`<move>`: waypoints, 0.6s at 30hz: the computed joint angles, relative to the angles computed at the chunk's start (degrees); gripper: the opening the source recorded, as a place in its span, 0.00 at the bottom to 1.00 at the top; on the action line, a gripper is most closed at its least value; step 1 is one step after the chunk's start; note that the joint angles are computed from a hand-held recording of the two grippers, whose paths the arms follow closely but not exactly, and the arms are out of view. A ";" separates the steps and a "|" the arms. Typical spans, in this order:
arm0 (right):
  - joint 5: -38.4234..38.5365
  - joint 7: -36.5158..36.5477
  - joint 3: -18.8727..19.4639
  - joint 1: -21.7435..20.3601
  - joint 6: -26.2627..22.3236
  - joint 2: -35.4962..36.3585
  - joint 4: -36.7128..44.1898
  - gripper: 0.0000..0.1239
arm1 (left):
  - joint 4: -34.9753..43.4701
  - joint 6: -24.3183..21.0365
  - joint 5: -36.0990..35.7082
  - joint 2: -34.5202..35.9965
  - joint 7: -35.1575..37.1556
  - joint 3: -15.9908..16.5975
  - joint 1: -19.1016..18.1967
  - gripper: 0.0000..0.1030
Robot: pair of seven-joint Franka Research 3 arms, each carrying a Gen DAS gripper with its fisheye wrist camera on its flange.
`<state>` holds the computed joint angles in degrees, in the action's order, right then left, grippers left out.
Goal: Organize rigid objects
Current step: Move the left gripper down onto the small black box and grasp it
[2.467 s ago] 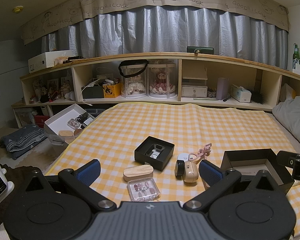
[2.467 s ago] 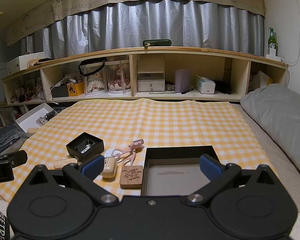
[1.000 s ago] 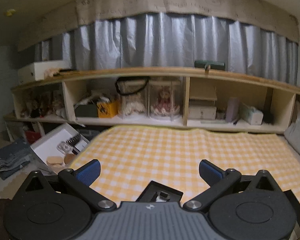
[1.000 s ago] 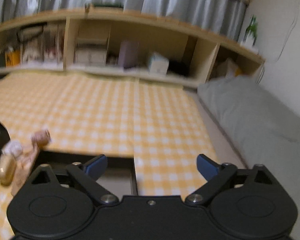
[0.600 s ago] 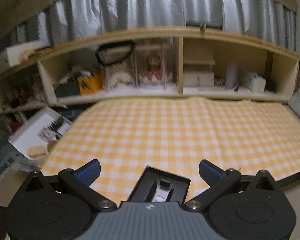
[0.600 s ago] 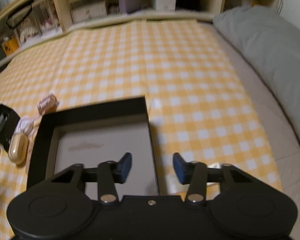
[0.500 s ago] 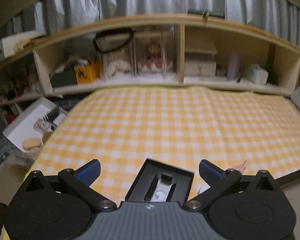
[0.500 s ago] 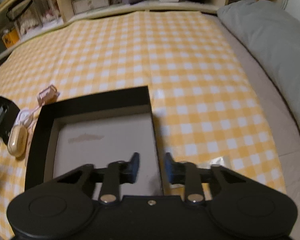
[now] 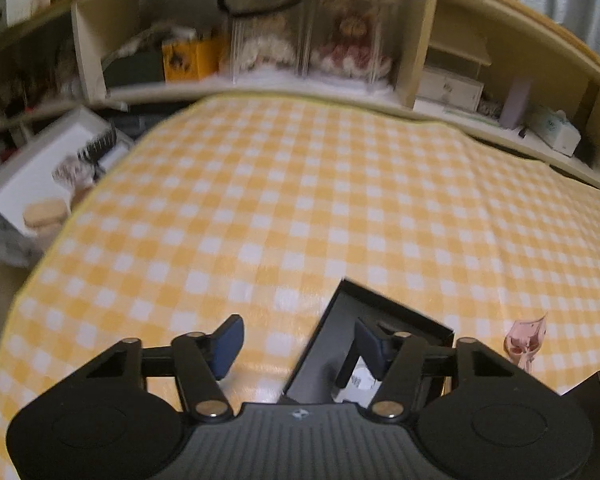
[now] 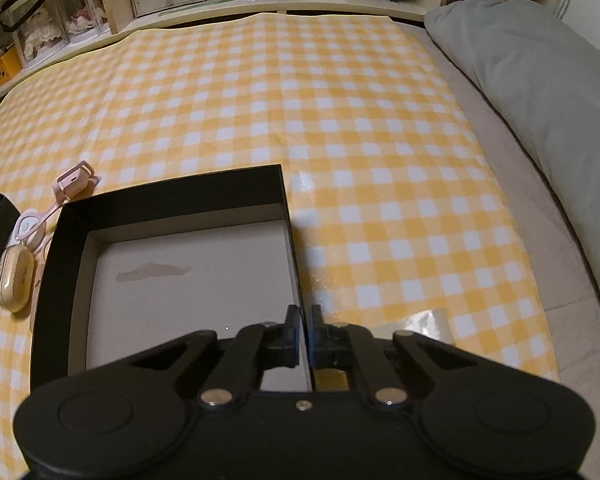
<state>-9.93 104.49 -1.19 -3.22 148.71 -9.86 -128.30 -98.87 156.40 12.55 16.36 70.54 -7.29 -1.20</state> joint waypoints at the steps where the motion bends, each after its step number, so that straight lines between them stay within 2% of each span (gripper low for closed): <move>1: -0.23 0.12 0.05 -0.03 0.02 0.14 0.10 0.04 | 0.50 -0.81 -1.49 0.50 0.89 -0.60 0.59 0.53; 3: -0.17 0.10 -0.02 0.04 -0.03 0.26 0.21 0.04 | 1.38 -2.27 -3.47 1.28 1.69 -1.15 1.18 0.47; 5: 0.05 0.32 -0.07 0.08 -0.07 0.37 0.33 0.04 | 1.97 -3.94 -6.26 1.79 2.99 -1.97 2.06 0.33; 8: 0.36 0.45 -0.20 0.13 -0.03 0.71 0.56 0.04 | 2.58 -6.38 -8.38 2.09 3.80 -2.12 2.36 0.17; 13: 0.17 0.50 -0.20 0.19 -0.14 0.63 0.55 0.04 | 3.27 -9.82 -12.27 1.59 4.62 -2.54 2.94 0.08; 18: 0.01 0.62 -0.21 0.22 -0.15 0.67 0.57 0.04 | 2.43 -9.00 -10.32 0.86 2.96 -1.61 1.40 0.05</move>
